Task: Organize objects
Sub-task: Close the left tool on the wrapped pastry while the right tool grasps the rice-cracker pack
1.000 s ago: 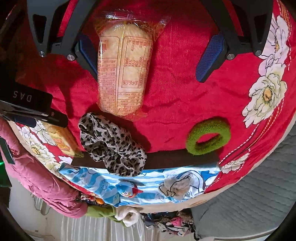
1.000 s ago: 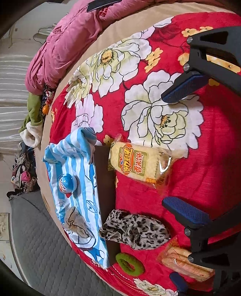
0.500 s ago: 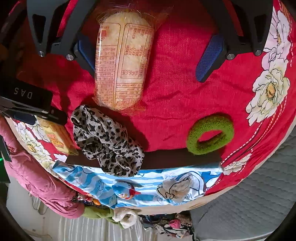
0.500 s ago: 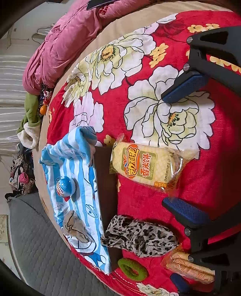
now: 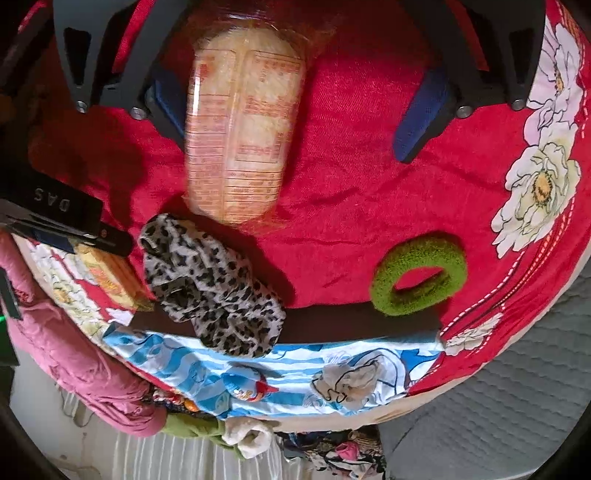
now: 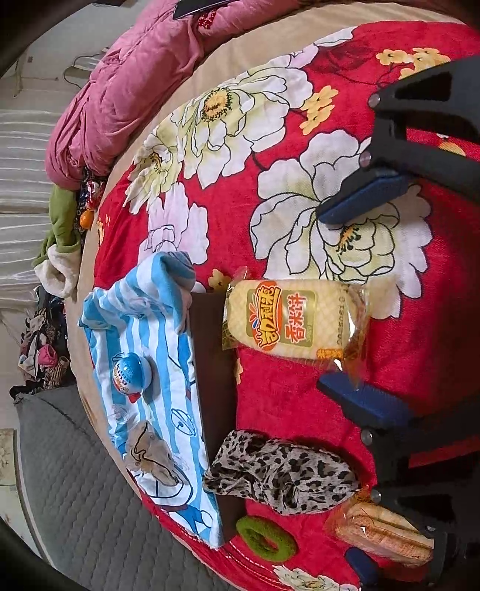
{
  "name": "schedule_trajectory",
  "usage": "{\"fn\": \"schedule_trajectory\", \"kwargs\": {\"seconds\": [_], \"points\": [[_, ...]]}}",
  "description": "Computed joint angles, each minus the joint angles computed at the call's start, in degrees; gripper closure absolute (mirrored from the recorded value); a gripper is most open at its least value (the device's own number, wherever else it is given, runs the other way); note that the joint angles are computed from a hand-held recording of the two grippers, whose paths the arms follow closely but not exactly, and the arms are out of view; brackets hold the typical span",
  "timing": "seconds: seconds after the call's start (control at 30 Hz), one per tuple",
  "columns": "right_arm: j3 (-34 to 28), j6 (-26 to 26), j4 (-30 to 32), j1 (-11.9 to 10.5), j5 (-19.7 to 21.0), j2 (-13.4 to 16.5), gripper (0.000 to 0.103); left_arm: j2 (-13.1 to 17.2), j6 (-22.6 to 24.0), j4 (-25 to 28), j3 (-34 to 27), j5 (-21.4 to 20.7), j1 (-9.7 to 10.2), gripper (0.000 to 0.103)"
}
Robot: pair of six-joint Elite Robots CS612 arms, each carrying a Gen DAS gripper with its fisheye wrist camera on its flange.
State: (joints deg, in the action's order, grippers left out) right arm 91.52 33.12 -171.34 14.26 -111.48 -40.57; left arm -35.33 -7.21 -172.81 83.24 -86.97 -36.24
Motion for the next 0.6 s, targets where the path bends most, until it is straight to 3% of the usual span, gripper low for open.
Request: {"fn": "schedule_trajectory", "kwargs": {"seconds": [0.07,0.13,0.33,0.47,0.6], "points": [[0.1,-0.1,-0.2,0.0,0.1,-0.1,0.028,-0.2,0.7,-0.7,0.3,-0.8,0.06,0.017],[0.2,-0.5,-0.5,0.0,0.3,-0.1,0.032,-0.4,1.6,-1.2,0.6,-1.6,0.05,0.032],[0.4,-1.4,-0.9,0.2,0.9,-0.4,0.044,-0.8,2.9,-0.5,0.5,-3.1,0.06,0.056],[0.6,-2.0,-1.3,0.3,1.1,-0.5,0.054,-0.8,2.2,0.6,0.0,-5.1,0.43,0.061],[1.0,-2.2,-1.9,0.2,2.2,-0.8,0.055,-0.9,1.5,1.1,-0.1,-6.7,0.77,0.062]]}}
